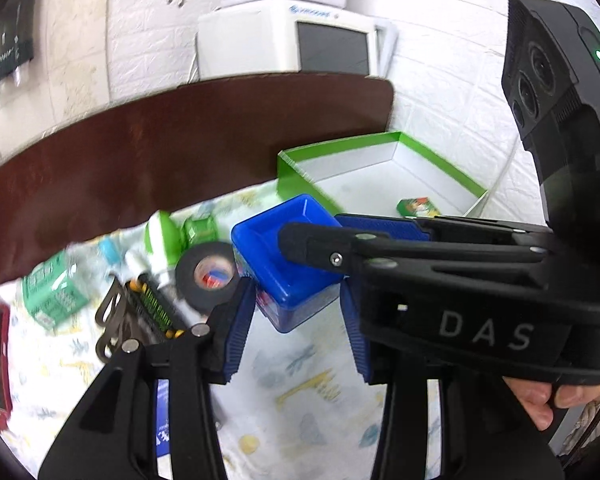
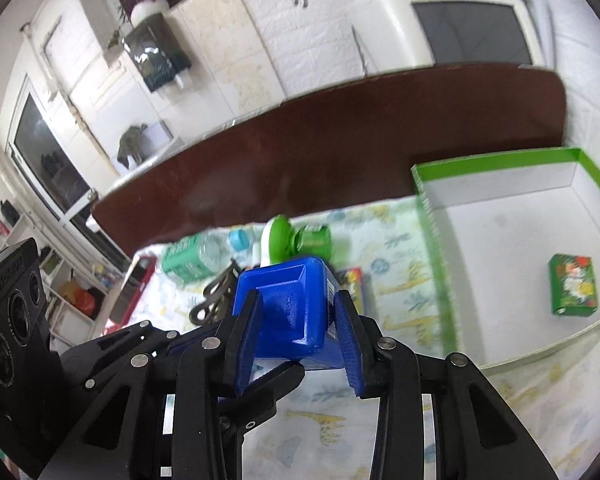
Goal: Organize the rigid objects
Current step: 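Carry the blue container into the tray and open the right gripper, then move the right gripper back over the blue medicine box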
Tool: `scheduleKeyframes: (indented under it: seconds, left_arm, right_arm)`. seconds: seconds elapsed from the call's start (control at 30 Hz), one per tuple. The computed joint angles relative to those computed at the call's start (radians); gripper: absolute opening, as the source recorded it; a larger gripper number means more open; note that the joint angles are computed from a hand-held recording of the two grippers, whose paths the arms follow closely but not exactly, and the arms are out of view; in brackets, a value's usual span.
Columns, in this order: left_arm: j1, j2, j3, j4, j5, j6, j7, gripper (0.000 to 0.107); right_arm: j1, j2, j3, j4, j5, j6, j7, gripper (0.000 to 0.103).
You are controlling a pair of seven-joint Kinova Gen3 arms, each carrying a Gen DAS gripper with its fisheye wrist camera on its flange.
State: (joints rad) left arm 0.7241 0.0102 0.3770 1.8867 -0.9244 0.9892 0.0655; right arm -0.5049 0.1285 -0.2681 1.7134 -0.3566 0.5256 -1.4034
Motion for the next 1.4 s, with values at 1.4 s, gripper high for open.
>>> scheduleKeyframes:
  seconds: [1.4]
  left_arm:
    - [0.179, 0.442, -0.379, -0.615, 0.267, -0.064, -0.645, 0.048]
  right_arm:
    - [0.389, -0.022, 0.077, 0.089, -0.351, -0.133, 0.297, 0.039]
